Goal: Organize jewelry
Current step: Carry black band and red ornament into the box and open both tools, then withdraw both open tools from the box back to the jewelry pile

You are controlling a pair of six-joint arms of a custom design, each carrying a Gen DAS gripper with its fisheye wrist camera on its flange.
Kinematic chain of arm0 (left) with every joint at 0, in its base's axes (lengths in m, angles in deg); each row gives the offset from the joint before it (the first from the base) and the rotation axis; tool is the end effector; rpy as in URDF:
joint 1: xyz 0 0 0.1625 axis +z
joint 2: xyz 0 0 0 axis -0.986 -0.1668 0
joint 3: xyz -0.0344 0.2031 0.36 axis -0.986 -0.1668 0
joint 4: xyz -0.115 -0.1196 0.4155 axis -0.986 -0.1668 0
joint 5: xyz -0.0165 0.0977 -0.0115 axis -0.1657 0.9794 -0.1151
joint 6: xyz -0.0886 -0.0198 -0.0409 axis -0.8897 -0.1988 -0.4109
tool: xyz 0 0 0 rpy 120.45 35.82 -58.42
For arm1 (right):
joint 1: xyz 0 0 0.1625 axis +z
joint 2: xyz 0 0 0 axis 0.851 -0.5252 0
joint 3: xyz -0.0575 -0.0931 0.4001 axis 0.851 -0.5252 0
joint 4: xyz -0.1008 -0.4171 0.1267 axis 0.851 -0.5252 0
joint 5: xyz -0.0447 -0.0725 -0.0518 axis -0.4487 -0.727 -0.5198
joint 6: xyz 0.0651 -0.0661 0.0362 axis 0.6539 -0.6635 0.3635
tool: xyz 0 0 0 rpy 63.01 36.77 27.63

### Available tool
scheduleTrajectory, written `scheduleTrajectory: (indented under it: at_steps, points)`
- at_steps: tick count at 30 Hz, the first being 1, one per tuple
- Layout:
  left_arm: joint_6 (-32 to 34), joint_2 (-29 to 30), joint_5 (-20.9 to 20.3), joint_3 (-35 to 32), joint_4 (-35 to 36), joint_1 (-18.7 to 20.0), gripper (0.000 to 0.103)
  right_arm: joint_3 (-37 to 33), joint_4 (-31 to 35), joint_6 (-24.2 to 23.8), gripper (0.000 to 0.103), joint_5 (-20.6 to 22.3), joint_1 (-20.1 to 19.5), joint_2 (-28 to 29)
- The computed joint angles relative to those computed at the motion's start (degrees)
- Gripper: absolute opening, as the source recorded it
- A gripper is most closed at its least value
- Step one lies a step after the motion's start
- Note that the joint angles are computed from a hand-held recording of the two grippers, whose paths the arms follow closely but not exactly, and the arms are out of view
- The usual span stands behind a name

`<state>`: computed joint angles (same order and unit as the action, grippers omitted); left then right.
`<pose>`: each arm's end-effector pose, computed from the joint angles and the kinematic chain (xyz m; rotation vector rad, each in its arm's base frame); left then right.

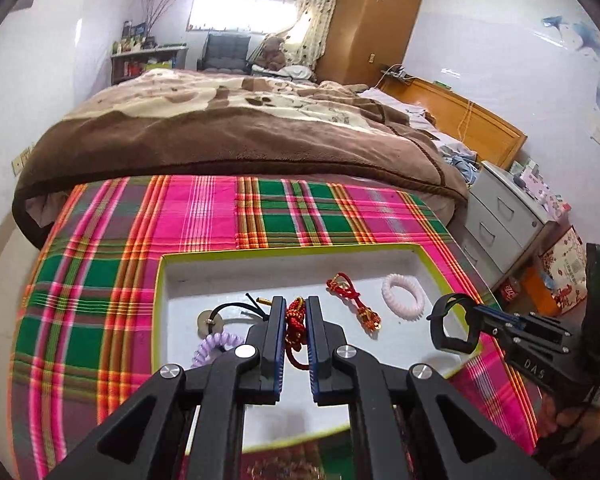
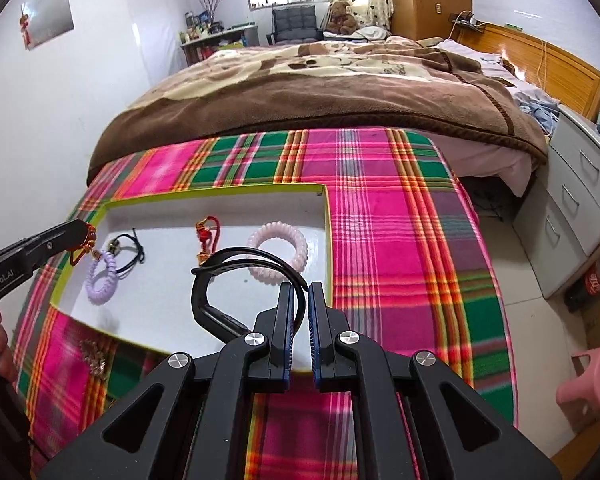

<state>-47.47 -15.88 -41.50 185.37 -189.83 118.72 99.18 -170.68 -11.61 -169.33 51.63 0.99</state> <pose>-0.1989 -0.3789 0.1100 1.0607 2.6201 -0.5843 0.1460 -0.2482 0.1546 -0.0994 -2.2002 0.9883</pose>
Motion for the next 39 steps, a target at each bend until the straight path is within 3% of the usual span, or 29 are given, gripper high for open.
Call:
scheduleTrajectory:
  at_steps: [14,26,33,39]
  points:
    - [-1.10,8.09,1.98,-3.35,-0.49,2.90,0.009,-2.88,2.09,-3.67,0.007,-0.23,-3.94,3.36]
    - [-2.49,8.83,2.02,-3.60,0.02,3.40,0.009,-4.20,0.43,-5.14,0.008,-1.36,-3.85,5.96]
    - [-2.89,8.89,2.25,-3.35,0.28,3.00,0.011,-4.19,-1.33,-6.11,0.015,-0.87,-3.44,6.14]
    - [-3.16,7.73,2.28,-2.48,-0.17,2.02,0.019,-4.02,-2.50,-6.32,0.021,0.00,-3.24,6.17]
